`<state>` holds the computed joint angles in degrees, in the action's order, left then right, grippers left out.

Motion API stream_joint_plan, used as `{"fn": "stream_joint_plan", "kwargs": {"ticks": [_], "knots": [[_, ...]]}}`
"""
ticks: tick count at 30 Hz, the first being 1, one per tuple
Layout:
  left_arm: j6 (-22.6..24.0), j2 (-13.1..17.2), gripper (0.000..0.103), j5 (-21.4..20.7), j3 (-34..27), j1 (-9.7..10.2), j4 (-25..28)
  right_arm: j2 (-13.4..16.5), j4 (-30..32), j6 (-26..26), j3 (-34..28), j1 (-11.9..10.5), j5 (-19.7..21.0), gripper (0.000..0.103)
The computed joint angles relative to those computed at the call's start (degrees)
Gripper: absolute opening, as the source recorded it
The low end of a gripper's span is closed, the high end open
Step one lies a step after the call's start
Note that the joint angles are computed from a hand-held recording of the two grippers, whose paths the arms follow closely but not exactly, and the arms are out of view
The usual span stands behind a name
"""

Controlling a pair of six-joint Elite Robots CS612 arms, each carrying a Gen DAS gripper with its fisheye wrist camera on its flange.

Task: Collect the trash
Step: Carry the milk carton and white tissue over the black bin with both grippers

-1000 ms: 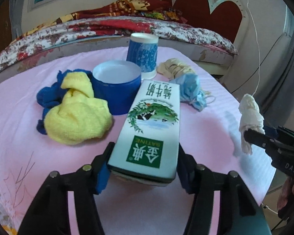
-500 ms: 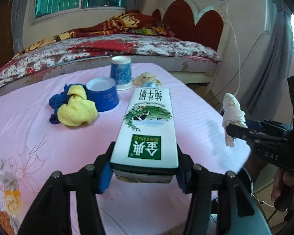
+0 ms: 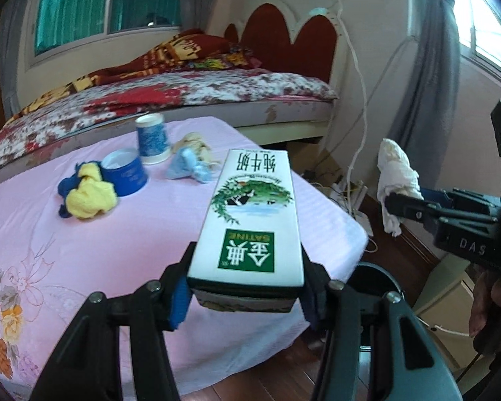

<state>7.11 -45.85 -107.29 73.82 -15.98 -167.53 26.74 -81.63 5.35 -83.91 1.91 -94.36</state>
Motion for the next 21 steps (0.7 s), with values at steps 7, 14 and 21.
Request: {"fn": "stream_joint_plan", "kwargs": {"ticks": [7, 14, 21], "knots": [[2.75, -1.27, 0.054, -2.03, 2.14, -1.57, -0.26, 1.54, 3.24, 1.54, -4.56, -1.0, -1.38, 0.039], [4.91, -1.9, 0.054, -3.34, 3.41, -3.29, 0.73, 3.25, 6.32, 3.06, -8.8, -2.7, -2.3, 0.039], [7.56, -2.16, 0.054, -4.88, 4.45, -5.18, 2.74, 5.26, 10.33, 4.15, -12.59, -4.51, -2.67, 0.039]]}}
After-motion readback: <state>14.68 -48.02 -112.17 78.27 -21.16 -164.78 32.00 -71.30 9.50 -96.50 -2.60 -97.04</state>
